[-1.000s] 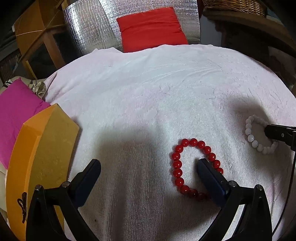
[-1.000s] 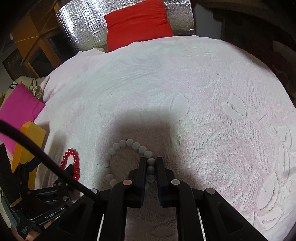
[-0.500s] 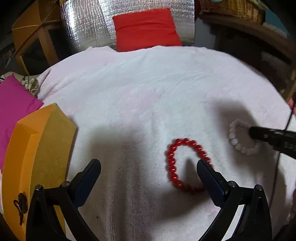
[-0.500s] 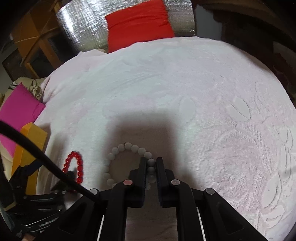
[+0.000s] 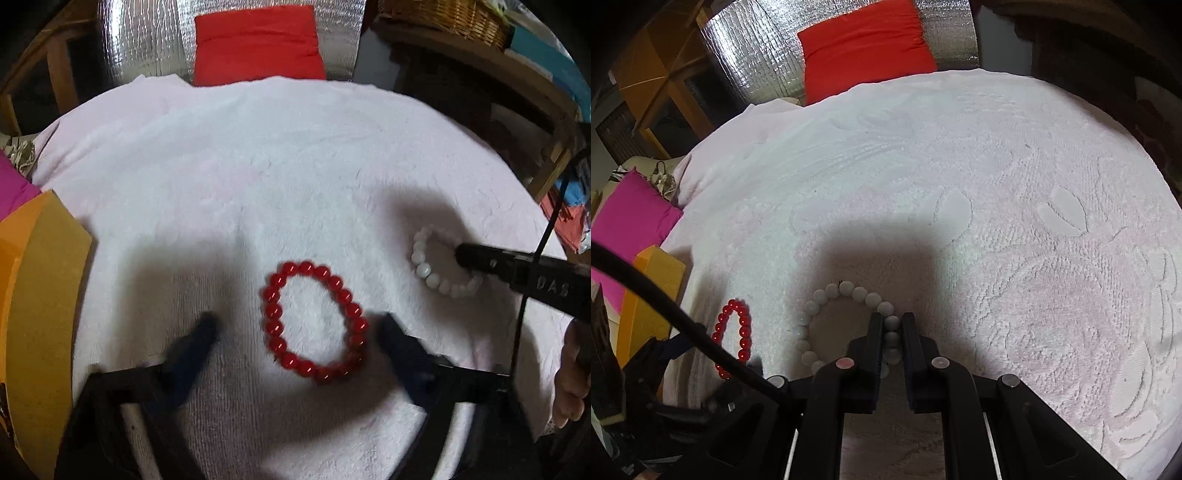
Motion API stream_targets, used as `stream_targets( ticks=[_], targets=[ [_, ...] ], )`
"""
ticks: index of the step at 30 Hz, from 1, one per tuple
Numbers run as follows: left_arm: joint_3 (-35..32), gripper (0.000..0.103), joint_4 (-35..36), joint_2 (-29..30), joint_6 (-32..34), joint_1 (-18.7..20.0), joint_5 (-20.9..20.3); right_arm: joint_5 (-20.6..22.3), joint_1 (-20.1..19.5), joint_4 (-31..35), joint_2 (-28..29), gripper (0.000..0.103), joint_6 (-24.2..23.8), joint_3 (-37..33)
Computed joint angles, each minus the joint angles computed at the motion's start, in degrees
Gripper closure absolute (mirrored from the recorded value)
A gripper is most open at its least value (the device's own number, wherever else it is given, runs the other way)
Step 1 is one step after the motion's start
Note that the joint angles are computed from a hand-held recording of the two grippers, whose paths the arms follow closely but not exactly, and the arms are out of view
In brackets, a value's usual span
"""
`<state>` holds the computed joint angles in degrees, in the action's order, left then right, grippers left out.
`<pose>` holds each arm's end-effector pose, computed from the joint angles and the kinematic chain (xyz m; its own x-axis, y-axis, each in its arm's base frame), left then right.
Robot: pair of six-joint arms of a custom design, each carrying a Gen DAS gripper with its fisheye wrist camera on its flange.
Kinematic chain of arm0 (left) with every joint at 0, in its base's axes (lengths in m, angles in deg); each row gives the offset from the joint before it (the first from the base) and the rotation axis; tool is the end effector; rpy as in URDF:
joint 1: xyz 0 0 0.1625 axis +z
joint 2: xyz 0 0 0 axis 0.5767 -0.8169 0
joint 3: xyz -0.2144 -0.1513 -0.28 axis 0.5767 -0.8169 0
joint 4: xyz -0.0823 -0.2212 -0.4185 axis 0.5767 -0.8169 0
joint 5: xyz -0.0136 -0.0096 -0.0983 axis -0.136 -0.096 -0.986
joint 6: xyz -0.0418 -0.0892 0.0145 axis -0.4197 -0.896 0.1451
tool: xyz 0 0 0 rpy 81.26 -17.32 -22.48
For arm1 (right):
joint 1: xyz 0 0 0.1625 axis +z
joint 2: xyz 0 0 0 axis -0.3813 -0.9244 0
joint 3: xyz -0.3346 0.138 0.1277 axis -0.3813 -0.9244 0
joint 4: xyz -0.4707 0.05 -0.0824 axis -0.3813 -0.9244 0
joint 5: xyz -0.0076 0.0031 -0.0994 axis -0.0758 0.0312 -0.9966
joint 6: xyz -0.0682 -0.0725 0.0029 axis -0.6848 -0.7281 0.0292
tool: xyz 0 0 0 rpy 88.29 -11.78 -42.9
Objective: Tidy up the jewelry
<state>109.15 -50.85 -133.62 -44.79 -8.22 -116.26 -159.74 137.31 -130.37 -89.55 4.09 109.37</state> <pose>-0.3277 -0.3796 0.1548 -0.6450 0.5266 -0.5539 0.6932 0.7083 -0.1338 0.2182 -0.3316 0.2772 -0.8188 0.2975 0.4910 -0.1036 0.7646 -0.6361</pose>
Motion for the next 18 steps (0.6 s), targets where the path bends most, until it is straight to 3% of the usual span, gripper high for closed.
stream_targets(
  ticks=[3,5,7,11,18],
  targets=[
    [0.4,0.067,-1.8,-0.1,1.5,-0.2,0.8,0.3,-0.2,0.2,-1.0,0.091,-0.6,0.4],
    [0.5,0.083,-2.6,0.0,1.8,-0.2,1.1,0.2,-0.1,0.3,-1.3,0.091,-0.7,0.6],
    [0.5,0.092,-3.6,-0.3,1.7,0.1,0.1,-0.1,0.2,0.2,-1.5,0.091,-0.8,0.8],
    [1.3,0.093,-5.2,-1.0,2.4,-0.7,0.7,0.9,0.7,-0.9,-2.1,0.092,-2.1,1.1],
    [1.8,0.093,-5.6,-4.0,1.7,-1.9,0.8,8.4,0.8,-7.9,-5.6,0.092,-5.8,3.0]
  ],
)
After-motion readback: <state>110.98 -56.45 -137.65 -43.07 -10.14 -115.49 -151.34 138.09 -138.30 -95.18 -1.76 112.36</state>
